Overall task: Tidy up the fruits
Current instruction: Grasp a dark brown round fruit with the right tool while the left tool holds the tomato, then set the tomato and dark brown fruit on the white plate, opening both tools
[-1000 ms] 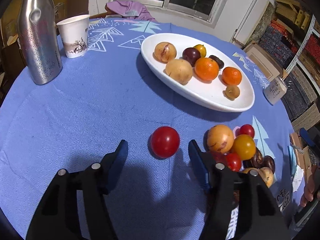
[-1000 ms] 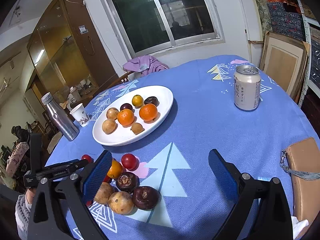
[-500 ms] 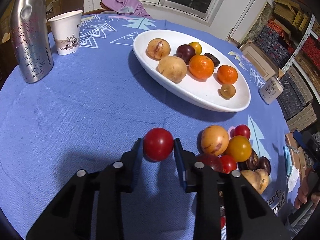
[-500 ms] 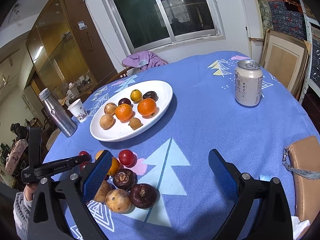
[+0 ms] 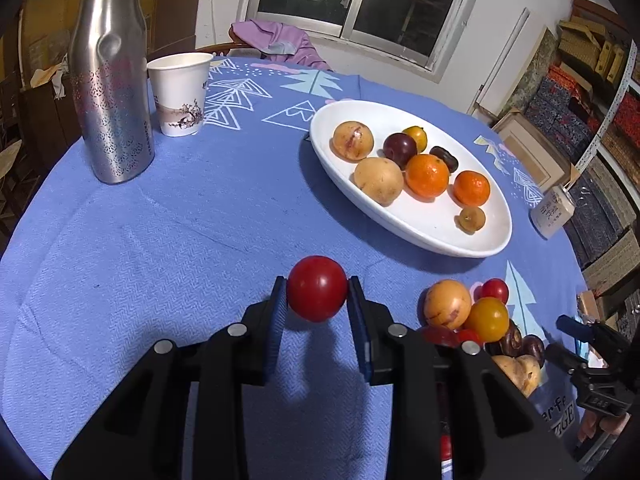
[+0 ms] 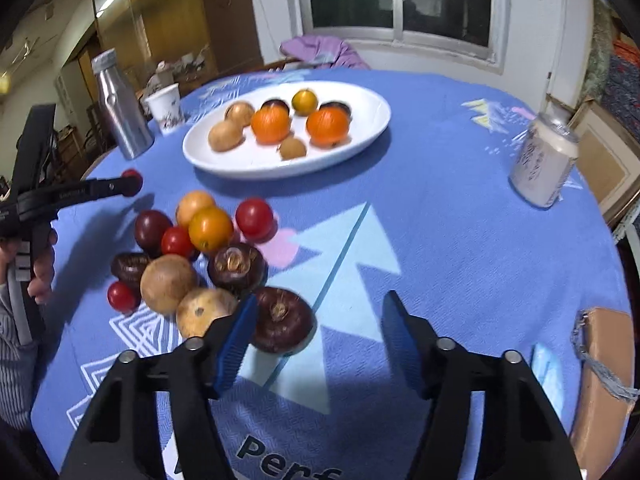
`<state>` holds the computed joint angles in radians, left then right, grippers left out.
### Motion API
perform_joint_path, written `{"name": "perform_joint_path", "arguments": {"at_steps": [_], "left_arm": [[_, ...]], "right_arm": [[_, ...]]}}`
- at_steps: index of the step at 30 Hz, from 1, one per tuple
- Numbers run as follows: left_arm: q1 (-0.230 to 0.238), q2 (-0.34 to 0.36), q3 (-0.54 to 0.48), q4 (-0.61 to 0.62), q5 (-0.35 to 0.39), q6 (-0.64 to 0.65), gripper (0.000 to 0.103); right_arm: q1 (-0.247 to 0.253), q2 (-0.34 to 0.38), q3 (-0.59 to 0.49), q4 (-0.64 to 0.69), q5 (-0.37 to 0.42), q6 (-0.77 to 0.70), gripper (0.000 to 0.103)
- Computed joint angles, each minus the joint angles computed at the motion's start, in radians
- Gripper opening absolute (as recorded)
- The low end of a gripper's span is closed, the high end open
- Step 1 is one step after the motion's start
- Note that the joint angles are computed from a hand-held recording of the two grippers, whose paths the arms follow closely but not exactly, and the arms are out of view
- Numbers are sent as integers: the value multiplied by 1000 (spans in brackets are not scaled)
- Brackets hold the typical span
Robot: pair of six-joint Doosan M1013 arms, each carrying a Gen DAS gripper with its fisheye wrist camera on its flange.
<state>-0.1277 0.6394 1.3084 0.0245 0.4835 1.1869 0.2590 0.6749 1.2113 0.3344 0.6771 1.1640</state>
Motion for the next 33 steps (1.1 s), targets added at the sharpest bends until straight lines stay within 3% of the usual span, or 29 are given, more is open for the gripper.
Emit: {"name": "perform_joint_path", "arguments": {"at_steps": [8,12,14,16,28,33], "left_arm": [[-2,0,1,-13,1,25,30],[-4,2,-1,-28,6,49,30],[-6,0,1,-29,2,57,30],[-10,0,1,-18,0,55,30],[-18,5,1,39,1,29,30],[-31,-14,26,210,-53,-115,30]], "right_arm": [[-11,30,-30,125,84,-43,64],[-7,34,-33,124,100,-57,57],[14,22,-10,39,45,-45,56],[20,17,-1,32,26,-54,43],[25,11,8,-24,-27,-15,43],[-3,3,14,30,-91,64,43]]}}
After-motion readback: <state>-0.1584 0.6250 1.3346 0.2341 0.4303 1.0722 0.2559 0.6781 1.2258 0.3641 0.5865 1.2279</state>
